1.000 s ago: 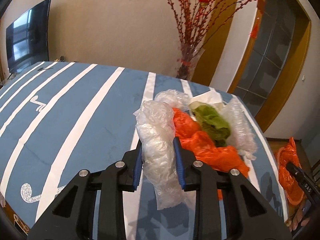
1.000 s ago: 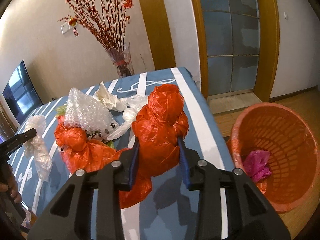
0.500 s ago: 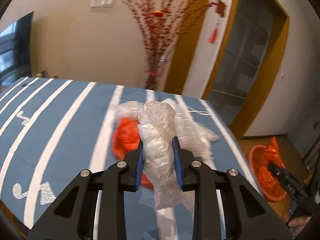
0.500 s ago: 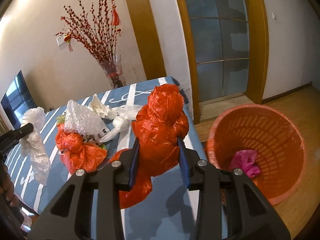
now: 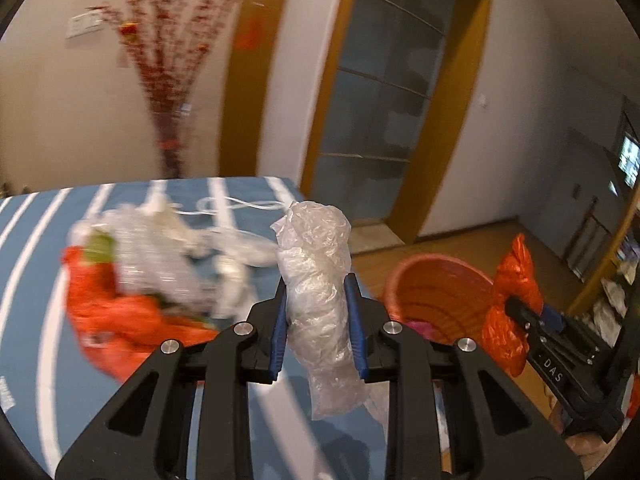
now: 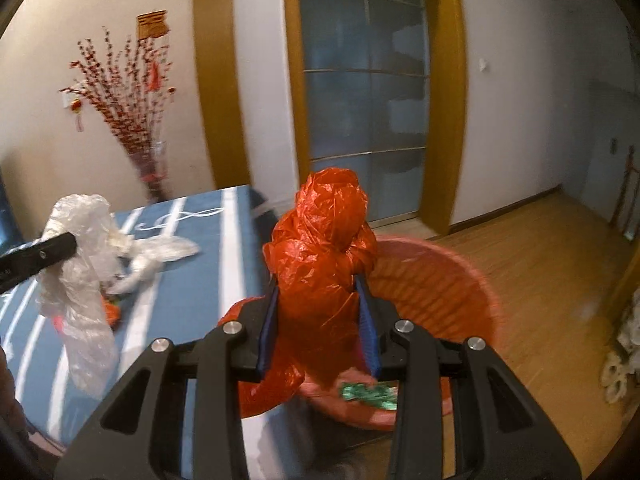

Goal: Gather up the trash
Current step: 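Carry both bags over the orange basket and open both grippers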

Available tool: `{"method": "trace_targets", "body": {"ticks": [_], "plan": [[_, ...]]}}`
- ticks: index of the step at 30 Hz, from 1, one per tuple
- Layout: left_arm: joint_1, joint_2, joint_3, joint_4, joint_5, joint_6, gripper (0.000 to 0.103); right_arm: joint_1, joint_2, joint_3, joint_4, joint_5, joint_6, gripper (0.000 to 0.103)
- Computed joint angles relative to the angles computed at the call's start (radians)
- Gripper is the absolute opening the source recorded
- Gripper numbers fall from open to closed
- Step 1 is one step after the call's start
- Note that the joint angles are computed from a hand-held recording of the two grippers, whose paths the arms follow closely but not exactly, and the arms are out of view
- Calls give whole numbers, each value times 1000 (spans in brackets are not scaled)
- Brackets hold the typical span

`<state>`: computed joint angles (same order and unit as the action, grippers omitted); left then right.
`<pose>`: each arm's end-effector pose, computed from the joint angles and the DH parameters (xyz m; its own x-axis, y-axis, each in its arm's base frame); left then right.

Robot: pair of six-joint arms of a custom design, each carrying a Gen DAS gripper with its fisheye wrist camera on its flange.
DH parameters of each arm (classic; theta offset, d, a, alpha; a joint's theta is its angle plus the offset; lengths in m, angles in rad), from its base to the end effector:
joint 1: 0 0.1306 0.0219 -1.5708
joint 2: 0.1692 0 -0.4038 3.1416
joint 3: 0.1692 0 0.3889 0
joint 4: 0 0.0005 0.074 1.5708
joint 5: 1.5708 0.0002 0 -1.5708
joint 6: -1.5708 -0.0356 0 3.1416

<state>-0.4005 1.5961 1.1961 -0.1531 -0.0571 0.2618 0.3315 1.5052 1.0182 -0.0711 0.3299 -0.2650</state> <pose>0.5082 -0.2135 0.3176 -0.5564 -0.0450 -0.8297 0.2076 0.9593 -0.1913 0.4754 0.1509 0.2930 -0.4959 0.0914 -0.8636 0.0848 0.9948 0.0566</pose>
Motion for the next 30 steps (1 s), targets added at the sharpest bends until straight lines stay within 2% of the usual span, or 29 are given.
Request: {"method": "trace_targets", "body": {"ticks": [5,15,30], "plan": [[-63,82,86,-29,7,-22,26,-42,-14,-27,16,59,34,35],[-129,228,251,-105,22,-59,26,-132,5,-37,25,21,36,35],[-163,328,366,-173,39,-98,26,-174,90,14,37,1,32,35]]}}
